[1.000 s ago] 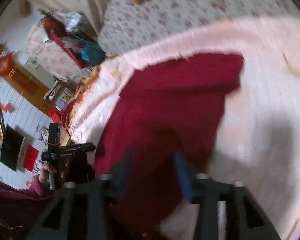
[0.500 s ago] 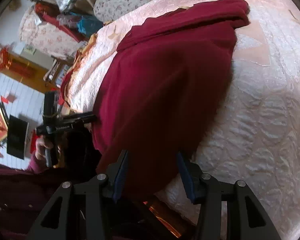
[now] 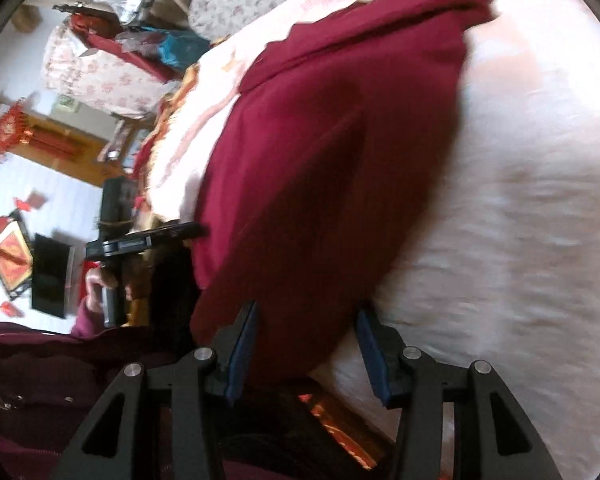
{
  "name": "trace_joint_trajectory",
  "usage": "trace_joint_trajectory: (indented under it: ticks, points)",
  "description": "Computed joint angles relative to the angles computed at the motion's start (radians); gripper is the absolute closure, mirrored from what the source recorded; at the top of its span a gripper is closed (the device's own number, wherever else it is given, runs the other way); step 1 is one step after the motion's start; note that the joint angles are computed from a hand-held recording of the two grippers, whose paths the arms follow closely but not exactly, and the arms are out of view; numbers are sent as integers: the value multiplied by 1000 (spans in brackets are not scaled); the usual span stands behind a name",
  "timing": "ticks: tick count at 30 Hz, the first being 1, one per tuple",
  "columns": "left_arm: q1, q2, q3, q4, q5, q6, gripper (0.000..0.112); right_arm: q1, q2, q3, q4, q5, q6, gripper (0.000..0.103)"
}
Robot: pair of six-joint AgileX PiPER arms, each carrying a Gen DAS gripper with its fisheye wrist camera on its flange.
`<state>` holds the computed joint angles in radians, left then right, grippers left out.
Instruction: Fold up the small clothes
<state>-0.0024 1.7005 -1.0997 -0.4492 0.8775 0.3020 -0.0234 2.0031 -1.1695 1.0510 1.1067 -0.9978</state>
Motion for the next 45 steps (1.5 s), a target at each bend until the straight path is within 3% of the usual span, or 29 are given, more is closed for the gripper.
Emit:
trace_joint_trajectory:
  ticks: [4,10,17,19,21,22,23,28,31,36,38,45]
  points:
    - [-24,8,-3,-13,-27,-26,49,16,14,-15,25,15,-20,56]
    - [-58,27,-8,5,-55,-63,49,-37,-59,26,-4,-69,22,56]
    - [-80,34,-10,-8,-71,-74,48,40,19,0,98,-8,-55,56]
    - [-82,28,2,-10,-81,-60,49,59,48,-1,156,-3,-77,62]
    - [-102,18,14,34,-107,-73,66,69,64,2,179,-16,-68,82]
    - [-110,10,25,58,-127,-86,87,72,61,7,181,-23,-70,84]
    - [-100,7,22,41,-115,-71,99,68,53,12,193,-18,-76,90]
    - [-25,-20,-23,-122,-31,71,103,4,-32,21,296,38,-129,95]
    - [12,-9,-89,-204,7,121,104,-21,-64,-16,327,52,-131,96]
    - [82,53,-231,-296,23,147,104,-50,-60,-127,358,8,-112,96]
    - [85,91,-308,-288,-5,125,104,-62,-45,-168,385,-16,-113,96]
    - [59,366,-708,-223,-20,-51,105,-68,134,-473,388,-147,28,96]
